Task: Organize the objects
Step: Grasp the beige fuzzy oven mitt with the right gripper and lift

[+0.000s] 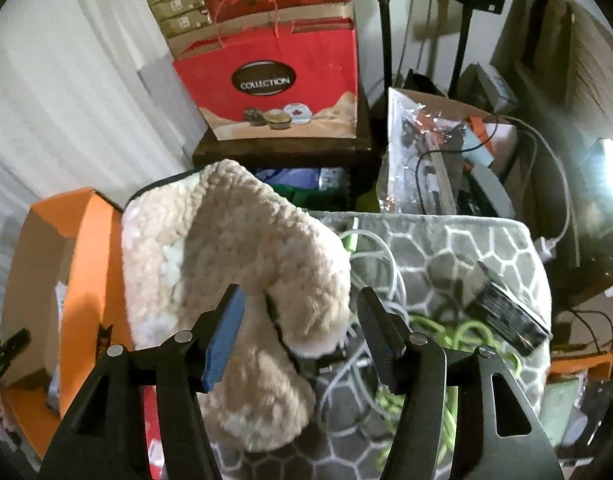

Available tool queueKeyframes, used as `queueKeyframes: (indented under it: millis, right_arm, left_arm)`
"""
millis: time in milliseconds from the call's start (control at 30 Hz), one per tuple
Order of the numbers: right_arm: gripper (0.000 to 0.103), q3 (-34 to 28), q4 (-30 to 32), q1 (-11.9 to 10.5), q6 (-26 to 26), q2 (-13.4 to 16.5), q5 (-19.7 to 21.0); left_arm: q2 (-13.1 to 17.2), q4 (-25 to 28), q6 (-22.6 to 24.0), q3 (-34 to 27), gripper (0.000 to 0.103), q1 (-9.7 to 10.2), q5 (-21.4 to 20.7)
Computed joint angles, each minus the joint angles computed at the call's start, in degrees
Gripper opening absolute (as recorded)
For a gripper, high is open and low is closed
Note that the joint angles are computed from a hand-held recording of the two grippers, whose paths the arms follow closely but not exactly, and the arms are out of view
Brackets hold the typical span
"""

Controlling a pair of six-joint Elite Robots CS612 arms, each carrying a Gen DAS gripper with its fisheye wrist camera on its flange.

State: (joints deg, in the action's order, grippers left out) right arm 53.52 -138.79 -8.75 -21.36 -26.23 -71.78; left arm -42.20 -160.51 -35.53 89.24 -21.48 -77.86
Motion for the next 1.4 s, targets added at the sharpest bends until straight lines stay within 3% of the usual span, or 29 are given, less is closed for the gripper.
queueKeyframes:
  millis: [367,433,500,567,967,1200,1400]
  right_arm:
    - [0.059,-5.89,3.44,0.88,0.80,3.97,-2.72]
    - [0.044,-5.87,3.44,0.95,0.45,4.01,-2.67]
    - [0.022,-5.91,3.85,0.96,0.56,3.95,-2.50]
    - [0.014,-5.09,2.59,0.99,0.89,3.48,-2.76]
    - [0.010,4.74,-5.33,-0.07,0.19,-4.45,4.62]
    - [0.010,9.53,-8.68,0.41,-1.61,-9.11,4.74]
    - [0.010,12.96,-9.76,0.85,-2.38,-12.79,7.36]
  left_arm:
    - [0.02,0.08,0.06,0.01,0.005,-0.04,-0.02]
    - [0.09,0.16,0.05,-0.05,0.005,-0.01,-0.17]
    - [0.13,0.24,0.03,-0.07,0.005,-0.01,-0.26]
    - [0.12,0.24,0.07,-0.05,0.005,0.04,-0.40]
    - [0.11,1.58,0.60,-0.49,0.004,0.34,-1.45]
    - [0.17,1.95,0.24,-0.71,0.004,0.37,-1.52]
    - [0.24,2.22,0.07,-0.89,0.005,0.40,-1.56]
